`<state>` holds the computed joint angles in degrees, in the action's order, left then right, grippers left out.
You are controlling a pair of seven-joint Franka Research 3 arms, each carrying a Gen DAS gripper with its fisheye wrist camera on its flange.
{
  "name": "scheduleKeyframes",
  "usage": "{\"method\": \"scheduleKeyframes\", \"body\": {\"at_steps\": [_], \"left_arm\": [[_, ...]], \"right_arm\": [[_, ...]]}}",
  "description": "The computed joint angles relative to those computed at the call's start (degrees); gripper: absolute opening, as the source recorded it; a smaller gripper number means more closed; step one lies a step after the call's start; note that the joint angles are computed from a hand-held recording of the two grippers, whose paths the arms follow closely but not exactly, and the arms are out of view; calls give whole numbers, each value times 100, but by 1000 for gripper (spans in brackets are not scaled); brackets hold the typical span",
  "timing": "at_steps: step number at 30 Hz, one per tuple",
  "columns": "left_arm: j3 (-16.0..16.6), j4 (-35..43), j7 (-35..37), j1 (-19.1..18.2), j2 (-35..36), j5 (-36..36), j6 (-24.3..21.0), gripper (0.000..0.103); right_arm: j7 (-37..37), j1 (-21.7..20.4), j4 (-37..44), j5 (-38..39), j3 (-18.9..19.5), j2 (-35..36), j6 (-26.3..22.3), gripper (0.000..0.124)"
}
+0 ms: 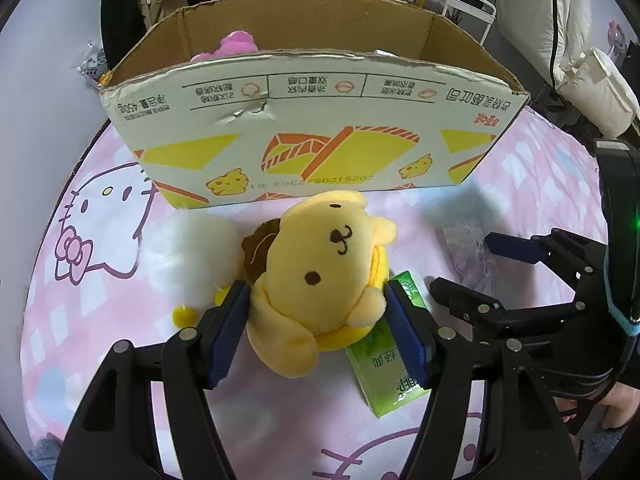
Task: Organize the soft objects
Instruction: 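Grasp the yellow dog plush with the left tool while the right tool grasps the bagged purple toy, then lift the dog plush with the left tool while the right tool carries the bag over the box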
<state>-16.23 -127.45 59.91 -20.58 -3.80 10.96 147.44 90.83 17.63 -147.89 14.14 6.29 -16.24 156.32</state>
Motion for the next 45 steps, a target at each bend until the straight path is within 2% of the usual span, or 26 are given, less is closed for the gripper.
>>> {"method": "scheduleKeyframes", "body": {"at_steps": [5,10,11,12,15,19,24,31,36,38,41,42,45], "left_arm": [[47,5,143,2,42,-406,-42,68],[31,-42,124,14,40,-374,16,67],[27,-52,105,16,34,-344,34,65],[23,-68,83,17,23,-310,56,63],[7,-80,16,14,9,-180,72,59],[-4,-155,-146,20,-102,-1,112,57],[-22,-344,-432,38,-366,305,256,57],[-95,-540,-947,82,-691,765,332,57],[-209,-743,-1567,209,-1027,1289,455,57],[-249,-837,-1818,265,-1187,1483,527,57],[-284,-923,-1982,306,-1429,1680,449,57],[-284,-957,-2001,307,-1493,1712,438,57],[-361,-1065,-2221,382,-1717,1903,357,57]], "right_arm": [[-140,-2,4,82,-76,58,-15,78],[86,-70,-23,-136,49,42,24,78],[81,-44,-39,-99,34,24,40,77],[50,-14,-62,-48,8,-3,54,71],[-214,110,-85,276,-149,-62,73,56],[-406,111,-91,448,-190,-75,113,55],[-409,43,-129,447,-132,-145,227,48],[-178,-83,-270,297,-34,-355,473,46],[144,-246,-403,27,94,-602,531,46],[274,-336,-495,-140,184,-769,658,45],[629,-633,-714,-533,506,-1097,1133,45],[603,-573,-800,-540,461,-1200,1358,45],[650,-579,-908,-590,490,-1363,1611,45]]}}
